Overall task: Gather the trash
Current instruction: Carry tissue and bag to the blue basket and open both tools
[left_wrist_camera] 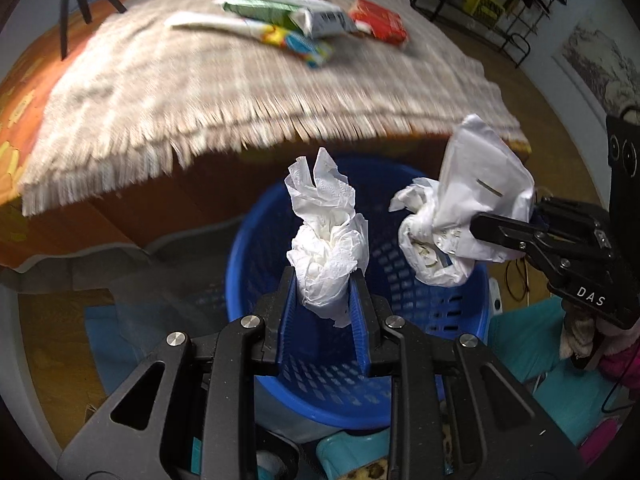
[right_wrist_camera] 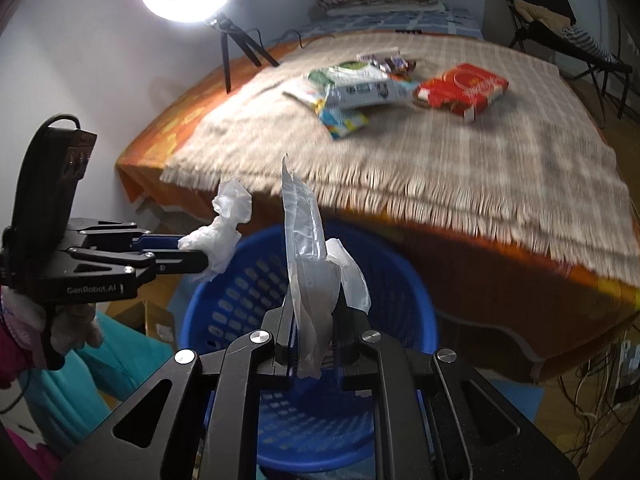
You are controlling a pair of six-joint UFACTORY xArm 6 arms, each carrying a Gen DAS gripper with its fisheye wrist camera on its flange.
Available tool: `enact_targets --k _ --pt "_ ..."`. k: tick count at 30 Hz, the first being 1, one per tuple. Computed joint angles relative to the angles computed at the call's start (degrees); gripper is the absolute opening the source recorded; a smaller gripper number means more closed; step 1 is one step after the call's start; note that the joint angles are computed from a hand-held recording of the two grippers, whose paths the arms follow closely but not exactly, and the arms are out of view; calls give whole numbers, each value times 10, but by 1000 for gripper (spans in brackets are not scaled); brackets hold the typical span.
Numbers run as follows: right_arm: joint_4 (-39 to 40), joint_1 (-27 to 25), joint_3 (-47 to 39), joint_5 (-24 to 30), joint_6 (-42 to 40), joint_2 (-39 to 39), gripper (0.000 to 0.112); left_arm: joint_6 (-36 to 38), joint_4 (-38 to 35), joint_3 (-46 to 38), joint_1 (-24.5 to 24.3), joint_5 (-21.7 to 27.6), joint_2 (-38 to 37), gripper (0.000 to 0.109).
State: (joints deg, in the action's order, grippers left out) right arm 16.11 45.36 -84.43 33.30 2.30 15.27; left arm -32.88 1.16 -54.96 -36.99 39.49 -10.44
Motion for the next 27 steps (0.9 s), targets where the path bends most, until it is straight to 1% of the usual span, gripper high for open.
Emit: enact_targets --k 9,15,17,20,21,23,27 --pt "3 9 35 4 -1 -8 12 6 -5 8 -18 1 10 25" --pt "5 9 40 11 3 -6 12 8 -8 7 -21 6 14 25" --pt "3 9 42 13 7 -6 12 10 -10 4 -22 10 16 29" --pt "4 7 44 15 11 -4 12 8 -4 1 -22 15 19 32" --pt "2 8 43 17 14 -3 12 7 -3 -1 -22 18 21 39" --pt "2 7 44 22 17 -2 12 2 1 0 -22 17 20 47" --pt "-2 6 40 32 26 1 15 -6 8 -1 -21 20 20 48"
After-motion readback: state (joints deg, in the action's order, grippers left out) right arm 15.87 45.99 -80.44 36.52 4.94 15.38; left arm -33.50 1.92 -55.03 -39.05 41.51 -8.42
